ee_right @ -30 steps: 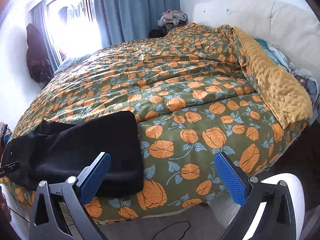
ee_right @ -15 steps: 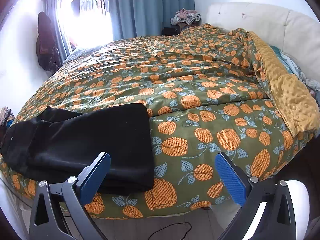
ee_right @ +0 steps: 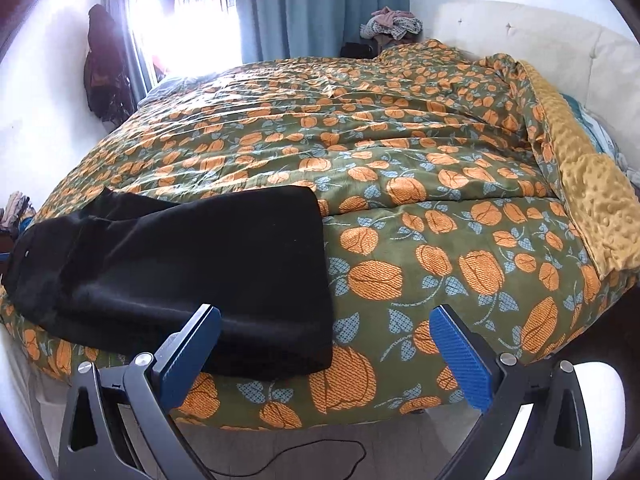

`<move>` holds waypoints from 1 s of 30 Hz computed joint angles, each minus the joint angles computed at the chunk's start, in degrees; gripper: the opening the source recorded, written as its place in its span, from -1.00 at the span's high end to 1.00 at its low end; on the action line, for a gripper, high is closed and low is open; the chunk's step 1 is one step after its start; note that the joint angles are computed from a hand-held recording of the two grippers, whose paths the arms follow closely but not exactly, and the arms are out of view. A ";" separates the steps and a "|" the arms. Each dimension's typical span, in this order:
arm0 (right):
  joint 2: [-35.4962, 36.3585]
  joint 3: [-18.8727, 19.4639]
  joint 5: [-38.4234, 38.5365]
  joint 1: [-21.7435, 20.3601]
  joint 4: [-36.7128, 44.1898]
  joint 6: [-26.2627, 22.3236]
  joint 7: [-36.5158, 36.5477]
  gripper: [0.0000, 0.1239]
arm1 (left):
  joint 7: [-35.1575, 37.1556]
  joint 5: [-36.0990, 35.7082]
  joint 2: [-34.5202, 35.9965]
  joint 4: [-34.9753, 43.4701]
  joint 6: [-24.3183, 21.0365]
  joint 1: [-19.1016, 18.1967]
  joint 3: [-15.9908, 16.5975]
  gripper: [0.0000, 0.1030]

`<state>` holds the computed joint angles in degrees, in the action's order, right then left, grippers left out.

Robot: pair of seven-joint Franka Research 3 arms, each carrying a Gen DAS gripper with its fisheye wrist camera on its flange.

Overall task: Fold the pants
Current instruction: 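Grasp the pants leg end with the left tool and fold it over toward the waistband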

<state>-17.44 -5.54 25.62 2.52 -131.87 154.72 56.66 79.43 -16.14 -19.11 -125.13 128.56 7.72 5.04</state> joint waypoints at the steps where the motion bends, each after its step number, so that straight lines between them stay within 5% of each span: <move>1: -0.07 -0.03 0.05 0.10 -0.08 0.03 -0.25 -0.66 | 1.69 -3.44 -0.34 -0.71 0.37 -1.04 0.91 -0.53; 5: -0.17 0.05 -0.27 -0.07 -0.33 0.46 -0.18 -0.66 | 4.17 -5.01 -2.90 -2.50 1.46 -2.15 1.11 -0.03; 12: 0.92 0.03 -0.36 0.06 0.68 -2.01 0.64 -0.66 | -10.61 -6.91 -5.13 -3.89 3.69 -0.99 -0.19 0.61; 20: 0.23 -1.89 6.00 1.41 0.83 -2.06 -2.76 -0.66 | -13.27 -18.86 -12.16 -2.56 13.17 -12.64 0.34 0.69; 27: 0.58 -3.45 12.36 0.06 2.23 -2.41 -1.07 -0.66 | -7.72 -27.72 -1.79 10.03 16.55 -24.66 -1.44 0.69; 30: 0.33 -4.23 14.87 -0.90 2.39 -1.46 0.23 -0.66 | -6.14 -29.59 4.72 15.69 15.14 -25.14 -4.20 0.70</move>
<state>-17.10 -9.77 40.49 1.62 -129.48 153.26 56.89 73.28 -45.73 -14.38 -109.44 143.69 -17.42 0.84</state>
